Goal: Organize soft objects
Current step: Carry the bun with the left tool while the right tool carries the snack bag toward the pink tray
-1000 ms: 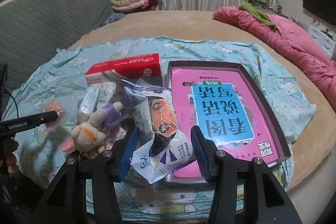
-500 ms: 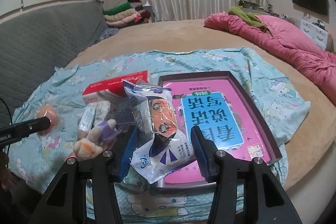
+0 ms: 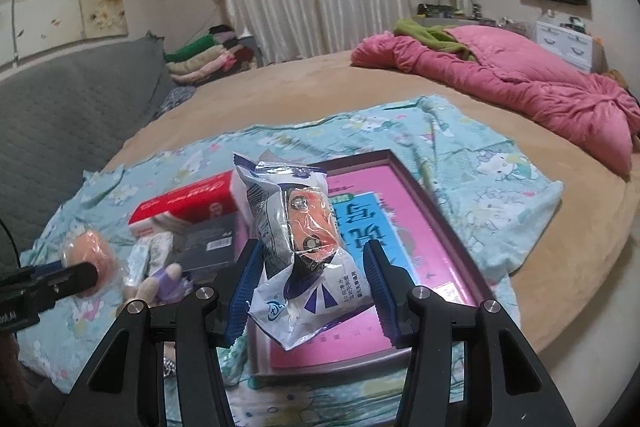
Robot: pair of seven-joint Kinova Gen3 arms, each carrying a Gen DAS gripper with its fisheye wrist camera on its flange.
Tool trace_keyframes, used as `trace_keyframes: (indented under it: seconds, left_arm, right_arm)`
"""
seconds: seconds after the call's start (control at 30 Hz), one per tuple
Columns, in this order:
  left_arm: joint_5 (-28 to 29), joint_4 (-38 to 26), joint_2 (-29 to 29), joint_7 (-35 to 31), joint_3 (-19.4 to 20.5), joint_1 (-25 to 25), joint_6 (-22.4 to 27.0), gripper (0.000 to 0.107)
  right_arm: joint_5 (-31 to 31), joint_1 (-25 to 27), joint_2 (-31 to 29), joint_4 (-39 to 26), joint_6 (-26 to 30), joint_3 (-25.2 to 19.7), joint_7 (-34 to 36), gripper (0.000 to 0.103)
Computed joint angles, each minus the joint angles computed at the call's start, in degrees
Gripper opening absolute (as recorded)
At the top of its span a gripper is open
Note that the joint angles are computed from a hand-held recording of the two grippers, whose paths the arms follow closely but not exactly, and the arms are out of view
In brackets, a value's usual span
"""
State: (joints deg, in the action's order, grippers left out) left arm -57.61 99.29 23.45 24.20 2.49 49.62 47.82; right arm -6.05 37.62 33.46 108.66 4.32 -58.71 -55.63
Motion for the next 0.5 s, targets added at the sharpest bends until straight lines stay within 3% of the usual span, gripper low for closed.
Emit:
trace_keyframes:
  seconds: [0.3, 0.5]
  left_arm:
    - [4.8, -8.6, 4.9, -12.3, -0.4, -1.5, -0.9, 0.045]
    - [11.5, -15.2, 9.4, -22.4, -1.1, -3.3, -2.1, 0.045]
  right_arm:
    - [1.3, -0.2, 0.7, -1.4, -2.0, 2.9, -2.3, 0.053]
    - [3.0, -0.7, 1.9, -3.0, -1.7, 5.3, -4.8, 0.053]
